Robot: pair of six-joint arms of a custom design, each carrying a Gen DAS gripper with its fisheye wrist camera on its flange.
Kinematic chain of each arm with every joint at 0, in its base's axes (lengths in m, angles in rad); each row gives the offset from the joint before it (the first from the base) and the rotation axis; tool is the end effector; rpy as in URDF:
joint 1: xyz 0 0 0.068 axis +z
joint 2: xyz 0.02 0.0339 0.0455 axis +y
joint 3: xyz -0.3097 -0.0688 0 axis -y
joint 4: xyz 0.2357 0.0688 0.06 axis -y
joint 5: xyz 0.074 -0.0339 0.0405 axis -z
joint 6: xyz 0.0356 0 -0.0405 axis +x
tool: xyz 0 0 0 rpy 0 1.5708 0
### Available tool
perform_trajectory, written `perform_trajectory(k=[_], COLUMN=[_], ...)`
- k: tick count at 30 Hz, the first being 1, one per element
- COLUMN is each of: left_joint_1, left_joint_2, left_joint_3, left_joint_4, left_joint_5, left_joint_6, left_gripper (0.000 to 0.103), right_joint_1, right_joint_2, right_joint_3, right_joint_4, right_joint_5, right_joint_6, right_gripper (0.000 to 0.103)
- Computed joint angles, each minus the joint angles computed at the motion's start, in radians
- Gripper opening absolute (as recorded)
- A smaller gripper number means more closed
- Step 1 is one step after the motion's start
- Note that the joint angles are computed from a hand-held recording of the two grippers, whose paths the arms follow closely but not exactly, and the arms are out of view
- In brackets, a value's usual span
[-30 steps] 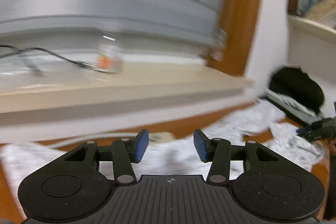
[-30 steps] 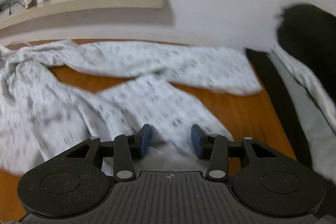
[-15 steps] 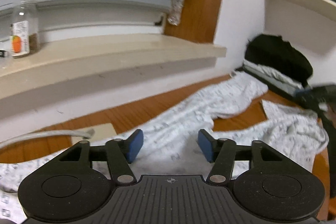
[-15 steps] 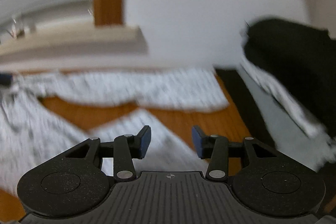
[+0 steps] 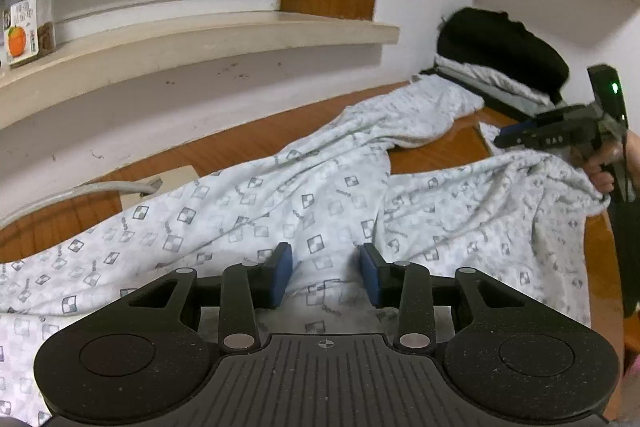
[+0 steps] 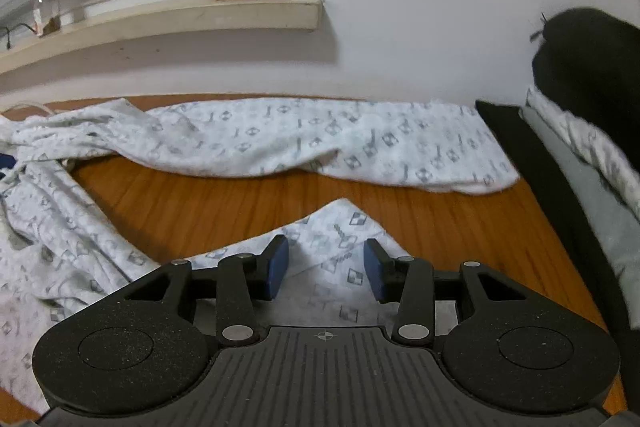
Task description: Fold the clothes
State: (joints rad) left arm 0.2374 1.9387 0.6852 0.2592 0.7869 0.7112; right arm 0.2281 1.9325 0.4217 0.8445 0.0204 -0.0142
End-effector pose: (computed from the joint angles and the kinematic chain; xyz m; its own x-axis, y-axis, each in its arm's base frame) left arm 0.3130 0.0498 0.1141 -0.4808 0.3578 -0.8005 0.6903 0.7174 -0.0940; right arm 0.2824 0.0648 0.1037 -0.5990 -0.1536 -0.7859 -0.2190 0.9754 -0.0238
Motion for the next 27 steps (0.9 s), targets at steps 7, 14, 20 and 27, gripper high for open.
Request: perform_trajectory(k=[7, 14, 20, 27], left_joint_1=[0.086, 0.021, -0.106, -0.211], left_joint_2=[-0.058, -0.139, -0.112, -0.029], left_joint_3=[-0.054, -0.015, 0.07, 0.199], left_joint_4=[-0.09, -0.114, -0.073, -0.115], left_joint_5=[0.04, -0.028, -0.119, -0.208], left_joint_6=[0.122, 0.065, -0.019, -0.03], left_gripper=[0.04, 0.041, 0.052, 0.0], right_joint_1=[0.047, 0.08, 0.057, 0.071], right_joint_2=[-0.077, -0.033, 0.08, 0.087], right_joint_3=[-0.063, 0.01, 0.023, 0.003], right_joint_4=[-0.05, -0.012, 0.122, 0.162], right_joint_5=[-0.001, 0.131, 0.115, 0.136], right_joint_6=[-0.005, -0.011, -0.019, -0.026], right_gripper=[0.044, 0.044, 0.047, 0.048])
